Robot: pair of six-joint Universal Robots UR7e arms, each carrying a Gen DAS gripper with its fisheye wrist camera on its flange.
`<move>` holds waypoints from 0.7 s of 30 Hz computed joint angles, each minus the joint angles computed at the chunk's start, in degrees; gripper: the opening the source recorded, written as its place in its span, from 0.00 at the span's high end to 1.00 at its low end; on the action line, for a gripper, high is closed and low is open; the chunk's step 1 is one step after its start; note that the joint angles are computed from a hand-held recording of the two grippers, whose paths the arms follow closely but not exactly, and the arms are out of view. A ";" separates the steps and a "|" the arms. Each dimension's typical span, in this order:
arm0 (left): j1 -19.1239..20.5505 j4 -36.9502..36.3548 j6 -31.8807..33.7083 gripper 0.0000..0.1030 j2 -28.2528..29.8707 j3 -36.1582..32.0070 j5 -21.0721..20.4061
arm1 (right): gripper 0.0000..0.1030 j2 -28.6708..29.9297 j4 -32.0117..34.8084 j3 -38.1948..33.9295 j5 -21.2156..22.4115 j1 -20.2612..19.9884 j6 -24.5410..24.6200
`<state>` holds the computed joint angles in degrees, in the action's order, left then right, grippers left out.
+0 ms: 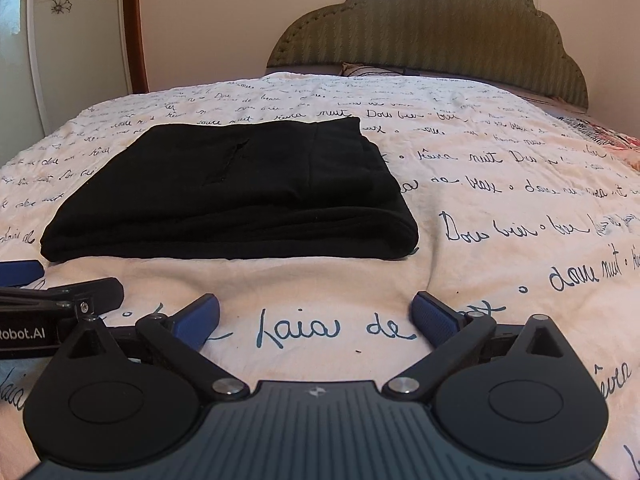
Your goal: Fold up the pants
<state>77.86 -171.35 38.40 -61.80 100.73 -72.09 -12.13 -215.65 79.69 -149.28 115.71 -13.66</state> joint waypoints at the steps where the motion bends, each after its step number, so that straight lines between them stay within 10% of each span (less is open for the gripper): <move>1: 0.06 0.06 -0.13 0.00 -0.01 -0.06 -0.10 | 0.00 -0.03 0.03 0.01 0.08 -0.05 0.08; 21: -0.09 1.41 0.05 0.00 0.11 -0.68 0.36 | 0.00 -0.34 0.11 0.49 0.53 -0.22 0.60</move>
